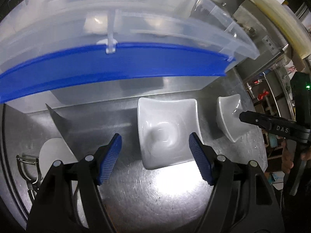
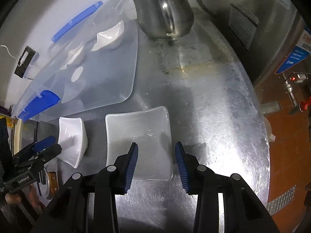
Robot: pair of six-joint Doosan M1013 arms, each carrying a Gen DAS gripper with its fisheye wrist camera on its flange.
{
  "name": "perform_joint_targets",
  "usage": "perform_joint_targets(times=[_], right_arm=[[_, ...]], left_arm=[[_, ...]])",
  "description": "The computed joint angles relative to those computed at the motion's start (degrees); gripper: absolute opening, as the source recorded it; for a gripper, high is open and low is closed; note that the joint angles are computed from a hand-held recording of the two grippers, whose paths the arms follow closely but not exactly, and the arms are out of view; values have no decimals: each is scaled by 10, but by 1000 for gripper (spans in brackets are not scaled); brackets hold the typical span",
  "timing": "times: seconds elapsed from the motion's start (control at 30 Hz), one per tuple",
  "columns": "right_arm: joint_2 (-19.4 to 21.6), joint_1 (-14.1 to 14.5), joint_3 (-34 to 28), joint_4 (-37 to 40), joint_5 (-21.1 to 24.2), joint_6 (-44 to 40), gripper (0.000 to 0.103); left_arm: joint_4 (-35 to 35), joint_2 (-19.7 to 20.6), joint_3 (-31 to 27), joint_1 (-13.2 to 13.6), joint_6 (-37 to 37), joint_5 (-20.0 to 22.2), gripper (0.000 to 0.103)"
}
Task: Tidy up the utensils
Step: 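Grasp another white dish with the left tool while the right tool grasps one too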
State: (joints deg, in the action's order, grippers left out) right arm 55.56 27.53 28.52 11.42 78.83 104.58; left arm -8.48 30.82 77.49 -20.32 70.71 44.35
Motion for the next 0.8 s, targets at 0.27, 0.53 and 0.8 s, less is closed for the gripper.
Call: perform_joint_targets(times=[0.27, 0.53, 0.8], right_arm=[[8, -7, -2, 18, 10, 19, 41], [24, -12, -19, 39, 20, 20, 41], [32, -7, -29, 27, 31, 20, 20]], left_arm=[[-1, 22, -25, -2, 1, 20, 68], [-14, 37, -40, -2, 4, 40, 68], [-1, 45, -46, -2, -20, 51, 21]])
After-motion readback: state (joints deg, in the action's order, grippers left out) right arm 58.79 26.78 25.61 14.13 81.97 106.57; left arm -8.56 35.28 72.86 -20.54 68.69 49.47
